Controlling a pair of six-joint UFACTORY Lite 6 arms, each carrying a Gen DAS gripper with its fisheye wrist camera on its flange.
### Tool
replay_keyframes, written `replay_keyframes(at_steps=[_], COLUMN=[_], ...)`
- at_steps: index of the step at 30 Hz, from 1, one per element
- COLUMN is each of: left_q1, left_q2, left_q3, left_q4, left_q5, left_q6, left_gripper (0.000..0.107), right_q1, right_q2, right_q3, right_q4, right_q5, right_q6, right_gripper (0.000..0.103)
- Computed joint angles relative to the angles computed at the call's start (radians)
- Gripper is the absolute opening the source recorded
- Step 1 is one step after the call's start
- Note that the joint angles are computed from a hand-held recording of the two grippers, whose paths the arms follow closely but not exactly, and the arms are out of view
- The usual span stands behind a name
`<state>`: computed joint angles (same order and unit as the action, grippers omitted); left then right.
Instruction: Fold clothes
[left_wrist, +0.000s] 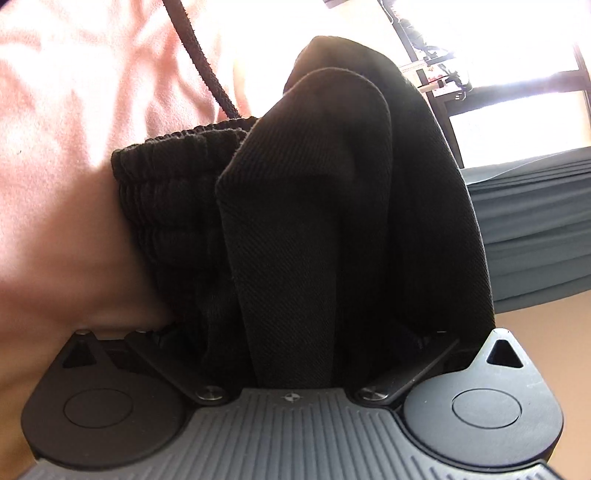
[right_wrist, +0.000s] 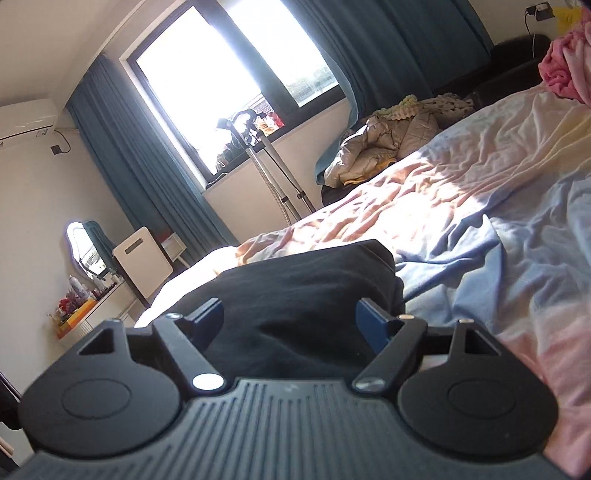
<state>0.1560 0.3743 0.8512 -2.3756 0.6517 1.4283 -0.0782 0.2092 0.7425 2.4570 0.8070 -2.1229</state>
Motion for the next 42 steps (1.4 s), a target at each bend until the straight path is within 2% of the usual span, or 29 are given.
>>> replay_keyframes(at_steps=[4, 8, 12, 14, 17, 21, 23, 25, 26, 28, 30, 31, 33, 37, 42], left_q1=[0.046, 0.034, 0.011, 0.021, 0.032, 0.011, -0.006, -0.044, -0.057, -0.090, -0.100, -0.104, -0.105, -0.115, -0.156], left_q2=[-0.038, -0.093, -0.045, 0.001, 0.042, 0.051, 0.017, -0.082, -0.101, -0.153, -0.191, -0.211, -0.263, -0.426, -0.705], left_q3=[-0.079, -0.121, -0.049, -0.009, 0.035, 0.043, 0.000, -0.109, -0.113, -0.126, -0.155, -0.171, -0.209, -0.302, -0.328], left_q4=[-0.018, -0.016, 0.000, 0.032, 0.048, -0.025, -0.068, -0.134, -0.150, -0.203, -0.233, -0.242, -0.243, -0.241, -0.059], left_q5=[0.187, 0.262, 0.125, 0.088, 0.078, 0.072, 0.074, 0.067, 0.039, -0.041, -0.060, -0.066, -0.069, -0.106, -0.284], left_q6=[0.047, 0.160, 0.105, 0.035, -0.030, 0.012, 0.061, 0.120, 0.139, 0.208, 0.262, 0.282, 0.297, 0.325, 0.157], left_gripper=[0.098, 0.097, 0.097, 0.097, 0.098, 0.098, 0.098, 0.096, 0.093, 0.068, 0.055, 0.050, 0.043, 0.034, 0.029], right_q1=[-0.057, -0.082, -0.095, -0.094, -0.088, -0.080, -0.078, -0.073, -0.068, -0.056, -0.045, -0.040, -0.030, -0.004, 0.007], right_q2=[0.233, 0.356, 0.439, 0.474, 0.526, 0.580, 0.615, 0.625, 0.620, 0.606, 0.583, 0.567, 0.530, 0.404, 0.186], right_q3=[0.160, 0.240, 0.304, 0.346, 0.414, 0.512, 0.564, 0.581, 0.574, 0.547, 0.523, 0.504, 0.462, 0.345, 0.204], right_q4=[-0.095, -0.144, -0.183, -0.214, -0.259, -0.321, -0.349, -0.359, -0.347, -0.305, -0.276, -0.256, -0.216, -0.140, -0.125], right_q5=[0.010, 0.082, 0.173, 0.190, 0.189, 0.179, 0.175, 0.168, 0.162, 0.156, 0.134, 0.130, 0.124, 0.112, 0.088], right_q6=[0.231, 0.353, 0.440, 0.480, 0.528, 0.588, 0.621, 0.613, 0.596, 0.564, 0.542, 0.528, 0.495, 0.405, 0.357], right_gripper=[0.080, 0.082, 0.082, 0.083, 0.087, 0.093, 0.096, 0.096, 0.093, 0.081, 0.060, 0.056, 0.048, 0.042, 0.040])
